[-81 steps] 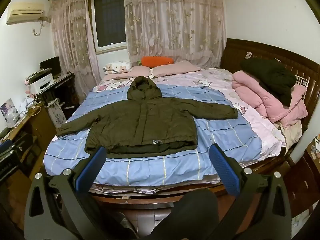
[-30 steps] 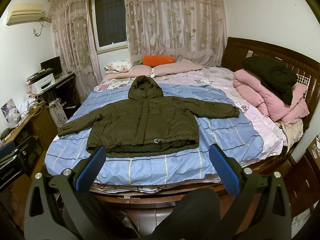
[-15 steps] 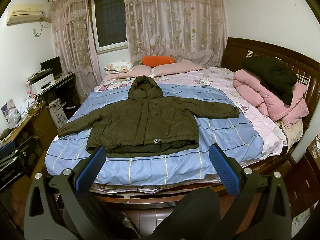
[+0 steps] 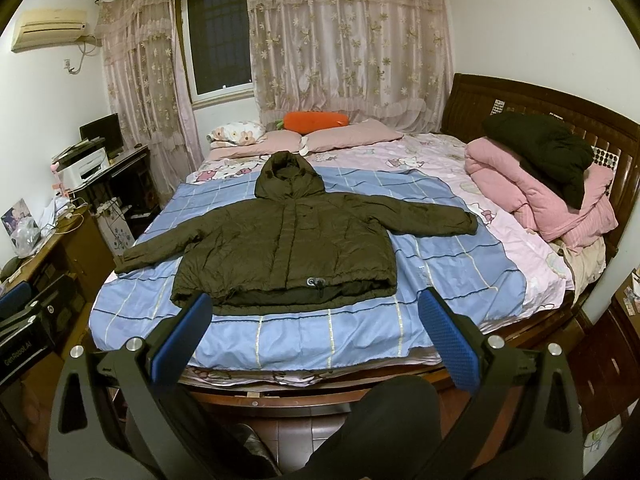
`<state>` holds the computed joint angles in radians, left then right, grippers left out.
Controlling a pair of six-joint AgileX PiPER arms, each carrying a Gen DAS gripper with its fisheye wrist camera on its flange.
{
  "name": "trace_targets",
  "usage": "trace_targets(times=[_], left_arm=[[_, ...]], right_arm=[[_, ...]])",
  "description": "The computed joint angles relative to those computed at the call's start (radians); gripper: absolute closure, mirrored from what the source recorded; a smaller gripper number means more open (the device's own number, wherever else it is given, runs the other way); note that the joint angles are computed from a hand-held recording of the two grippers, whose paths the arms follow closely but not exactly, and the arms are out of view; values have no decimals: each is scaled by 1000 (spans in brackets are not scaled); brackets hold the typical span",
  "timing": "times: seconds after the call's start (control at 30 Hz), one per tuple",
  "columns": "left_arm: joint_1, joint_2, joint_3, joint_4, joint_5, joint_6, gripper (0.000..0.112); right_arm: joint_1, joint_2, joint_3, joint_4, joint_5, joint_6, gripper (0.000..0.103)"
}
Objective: Fold large clothes
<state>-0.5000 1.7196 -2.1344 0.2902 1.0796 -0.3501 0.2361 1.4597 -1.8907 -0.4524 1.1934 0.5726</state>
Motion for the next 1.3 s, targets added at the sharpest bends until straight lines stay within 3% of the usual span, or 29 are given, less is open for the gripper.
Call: trace_targets(times=[0.77, 0.93, 1.1, 1.3], left_arm=[[-10, -3, 13, 15, -10, -9, 12], [-6, -2, 37, 5, -31, -2, 12], [42, 132, -96, -56, 13, 92, 12], [88, 283, -238, -111, 19, 188, 12]], right_arm=[[8, 4, 7, -7, -6, 9, 2], [-46, -13, 97, 24, -73, -1, 2], [-90, 41, 142, 58, -126, -21, 2], [-124, 116, 113, 78, -122, -61, 2]])
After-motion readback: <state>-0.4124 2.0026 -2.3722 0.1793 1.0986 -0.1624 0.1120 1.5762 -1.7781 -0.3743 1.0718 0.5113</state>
